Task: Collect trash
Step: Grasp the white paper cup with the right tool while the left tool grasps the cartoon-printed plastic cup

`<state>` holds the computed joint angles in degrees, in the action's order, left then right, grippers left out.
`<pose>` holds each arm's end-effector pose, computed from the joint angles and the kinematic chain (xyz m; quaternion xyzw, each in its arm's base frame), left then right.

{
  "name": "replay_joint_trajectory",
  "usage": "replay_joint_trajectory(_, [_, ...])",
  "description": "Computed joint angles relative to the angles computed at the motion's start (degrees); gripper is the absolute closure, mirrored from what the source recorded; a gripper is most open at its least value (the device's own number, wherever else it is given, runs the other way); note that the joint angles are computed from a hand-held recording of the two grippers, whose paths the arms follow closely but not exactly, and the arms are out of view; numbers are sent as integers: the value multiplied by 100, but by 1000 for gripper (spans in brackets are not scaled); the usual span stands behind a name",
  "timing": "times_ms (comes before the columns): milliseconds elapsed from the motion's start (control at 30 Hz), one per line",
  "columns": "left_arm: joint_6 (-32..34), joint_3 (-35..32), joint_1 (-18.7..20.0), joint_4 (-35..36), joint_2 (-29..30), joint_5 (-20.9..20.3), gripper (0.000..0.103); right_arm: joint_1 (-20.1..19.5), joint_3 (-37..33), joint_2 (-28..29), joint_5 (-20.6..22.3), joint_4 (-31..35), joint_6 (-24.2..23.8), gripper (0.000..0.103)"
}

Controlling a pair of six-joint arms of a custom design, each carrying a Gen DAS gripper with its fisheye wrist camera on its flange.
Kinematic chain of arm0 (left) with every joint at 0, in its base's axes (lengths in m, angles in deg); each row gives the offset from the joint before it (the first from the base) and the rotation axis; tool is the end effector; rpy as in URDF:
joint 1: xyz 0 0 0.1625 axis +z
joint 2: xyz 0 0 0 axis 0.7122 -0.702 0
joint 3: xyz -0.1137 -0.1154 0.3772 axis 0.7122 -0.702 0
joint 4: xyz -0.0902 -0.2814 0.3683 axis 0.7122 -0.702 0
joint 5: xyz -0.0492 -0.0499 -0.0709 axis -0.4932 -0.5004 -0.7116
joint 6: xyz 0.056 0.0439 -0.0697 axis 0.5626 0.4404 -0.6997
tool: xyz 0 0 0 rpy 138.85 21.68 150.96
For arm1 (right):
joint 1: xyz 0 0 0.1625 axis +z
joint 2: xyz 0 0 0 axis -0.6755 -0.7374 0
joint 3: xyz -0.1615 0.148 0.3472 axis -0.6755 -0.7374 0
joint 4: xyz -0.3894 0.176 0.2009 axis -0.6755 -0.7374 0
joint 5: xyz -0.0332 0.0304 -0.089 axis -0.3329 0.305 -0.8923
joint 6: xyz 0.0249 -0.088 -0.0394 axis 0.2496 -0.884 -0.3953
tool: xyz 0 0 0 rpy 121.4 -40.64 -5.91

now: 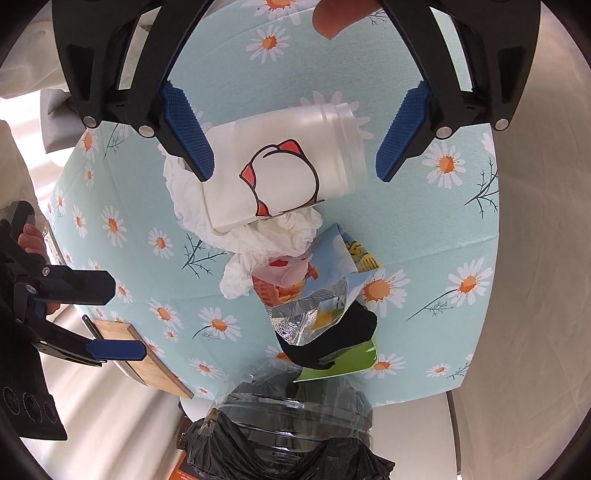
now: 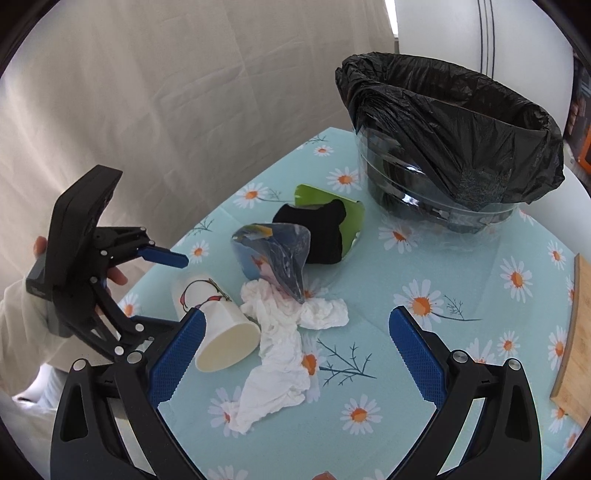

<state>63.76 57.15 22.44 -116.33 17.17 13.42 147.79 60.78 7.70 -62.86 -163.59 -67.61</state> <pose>-0.1433 -0.7903 0.2207 0.4968 0.8521 0.0506 0.1567 0.2668 -0.6815 0.1559 0.1126 -0.9161 0.2789 0.2652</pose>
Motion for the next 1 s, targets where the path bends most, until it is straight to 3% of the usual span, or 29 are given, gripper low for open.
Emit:
replay_joint_trajectory(133, [-159,-235,72,352,117,-146,32,-25,139,-38,23,-49,251,8])
replay_joint_trajectory(367, [-137,-102,115,198,-12,-106,32,-109,289,31,498,-16,693,8])
replay_joint_trajectory(700, [-161,-38,129,177,-102,-176,32,-136,206,369,1004,170,868,9])
replay_joint_trajectory(767, [-107,22,113,173,-146,-177,32,-137,202,397,1062,185,928,17])
replay_joint_trajectory(800, [-87,47,107,172,-165,-184,32,-138,194,409,1064,204,954,29])
replay_joint_trajectory(933, [-42,157,78,116,-234,-182,31,-158,163,426,1095,320,1051,35])
replay_joint_trajectory(1000, [-26,207,67,53,-257,-148,31,-187,201,414,1265,251,1074,48])
